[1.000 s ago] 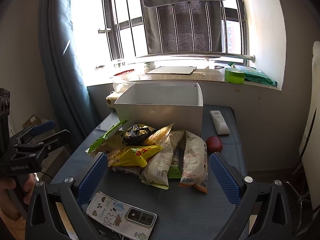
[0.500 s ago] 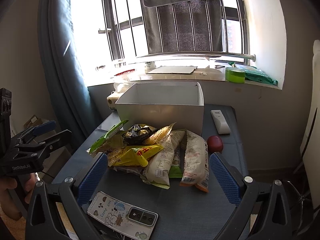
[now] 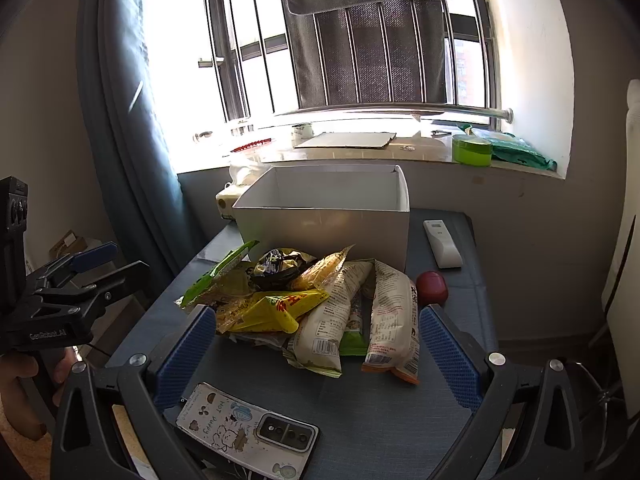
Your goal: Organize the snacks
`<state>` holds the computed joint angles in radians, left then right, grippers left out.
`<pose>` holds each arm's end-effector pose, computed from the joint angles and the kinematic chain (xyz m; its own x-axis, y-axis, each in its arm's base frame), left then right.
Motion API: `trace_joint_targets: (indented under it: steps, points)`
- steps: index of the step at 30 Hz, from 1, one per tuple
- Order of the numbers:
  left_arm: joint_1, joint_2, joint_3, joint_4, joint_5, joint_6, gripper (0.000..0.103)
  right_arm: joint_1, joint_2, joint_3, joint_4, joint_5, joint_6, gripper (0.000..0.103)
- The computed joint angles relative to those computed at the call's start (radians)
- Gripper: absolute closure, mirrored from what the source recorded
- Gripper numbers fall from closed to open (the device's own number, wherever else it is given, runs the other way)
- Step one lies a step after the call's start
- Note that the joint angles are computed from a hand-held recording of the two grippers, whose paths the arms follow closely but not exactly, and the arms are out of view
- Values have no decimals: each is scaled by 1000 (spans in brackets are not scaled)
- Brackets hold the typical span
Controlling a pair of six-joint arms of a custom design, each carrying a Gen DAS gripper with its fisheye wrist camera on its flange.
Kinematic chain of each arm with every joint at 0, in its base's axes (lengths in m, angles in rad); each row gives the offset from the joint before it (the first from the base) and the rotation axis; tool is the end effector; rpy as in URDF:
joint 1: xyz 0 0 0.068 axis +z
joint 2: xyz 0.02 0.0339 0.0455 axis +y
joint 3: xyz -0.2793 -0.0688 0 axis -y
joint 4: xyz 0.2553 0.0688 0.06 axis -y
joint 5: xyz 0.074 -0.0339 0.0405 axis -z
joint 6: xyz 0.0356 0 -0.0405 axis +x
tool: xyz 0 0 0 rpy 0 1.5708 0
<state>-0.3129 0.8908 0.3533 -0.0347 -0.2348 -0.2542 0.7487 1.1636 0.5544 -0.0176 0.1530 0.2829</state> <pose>0.1793 -0.0493 0.1927 -0.5271 -0.0865 -0.8454 -0.0199 0.9958 -0.0895 0.1806 0.1604 0.2090 -0.5752 -0.1578 -0.8027 -0.4392 0.8874 0.1402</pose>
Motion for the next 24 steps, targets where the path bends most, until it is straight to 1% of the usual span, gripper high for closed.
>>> trace_joint_targets:
  steps: [3, 5, 7, 9, 11, 12, 15, 17, 18, 21, 22, 24]
  points:
    - [16, 15, 1, 12, 26, 4, 0, 0, -2, -3, 2, 1, -2, 0]
    - [39, 43, 9, 19, 60, 8, 0, -1, -4, -4, 3, -5, -4, 0]
    - [93, 103, 28, 37, 133, 11, 0, -2, -2, -4, 3, -5, -4, 0]
    - [165, 184, 52, 76, 238, 18, 0, -3, -1, -4, 3, -7, -3, 0]
    - [227, 309, 115, 86, 324, 25, 0, -6, 1, -4, 2, -11, -2, 0]
    - [252, 382, 152, 96, 351, 32, 0, -7, 2, -5, 3, -12, -2, 0]
    - [318, 624, 316, 44, 382, 20, 0, -9, 7, -6, 2, -11, 1, 0]
    - [375, 767, 414, 26, 442, -7, 0, -14, 7, -10, 5, -17, 2, 0]
    - [396, 833, 462, 8, 453, -19, 1, -17, 11, -12, 9, -20, 3, 0]
    - [411, 964, 566, -62, 414, -2, 1, -30, 20, -20, 17, -33, 6, 0]
    - [412, 989, 580, -75, 424, 8, 3, -35, 23, -24, 23, -39, 5, 0]
    - [416, 1002, 574, -68, 463, 37, 19, -50, 40, -27, 33, -53, 4, 0]
